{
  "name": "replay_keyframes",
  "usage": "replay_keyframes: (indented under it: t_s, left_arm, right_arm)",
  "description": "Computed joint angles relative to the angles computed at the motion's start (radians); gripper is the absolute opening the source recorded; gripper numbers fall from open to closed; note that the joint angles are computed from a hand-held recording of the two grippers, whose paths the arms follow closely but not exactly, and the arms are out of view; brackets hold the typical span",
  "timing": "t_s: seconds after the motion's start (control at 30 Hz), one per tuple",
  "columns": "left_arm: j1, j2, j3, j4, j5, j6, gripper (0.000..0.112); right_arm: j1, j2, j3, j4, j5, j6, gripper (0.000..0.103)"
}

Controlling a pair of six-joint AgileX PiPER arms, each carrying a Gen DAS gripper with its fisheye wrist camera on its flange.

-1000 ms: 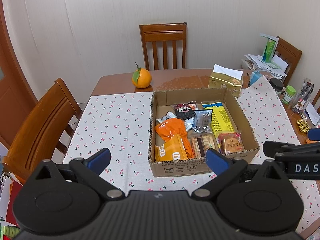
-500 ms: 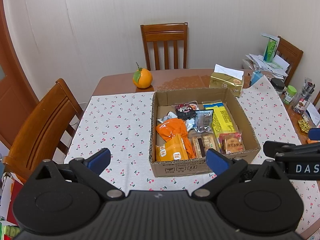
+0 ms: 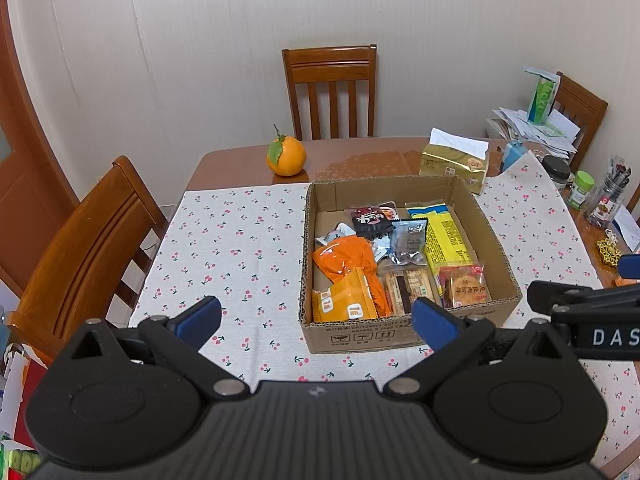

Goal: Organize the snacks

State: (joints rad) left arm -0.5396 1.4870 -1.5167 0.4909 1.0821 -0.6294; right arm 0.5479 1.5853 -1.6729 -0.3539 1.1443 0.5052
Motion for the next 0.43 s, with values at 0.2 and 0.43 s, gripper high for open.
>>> replay_keyframes:
  t_s: [0.2, 0.43]
  left_arm:
    - [-0.002, 0.000, -0.002, 0.001, 0.003, -0.001, 0.101]
    - [-0.004, 0.001, -0.002, 0.002, 0.006, -0.002, 0.101]
  right_arm:
    - [0.000, 0.000, -0.001, -0.001, 0.001, 0.000, 0.103]
    - [-0.001, 0.000, -0.003, 0.003, 0.004, -0.006, 0.103]
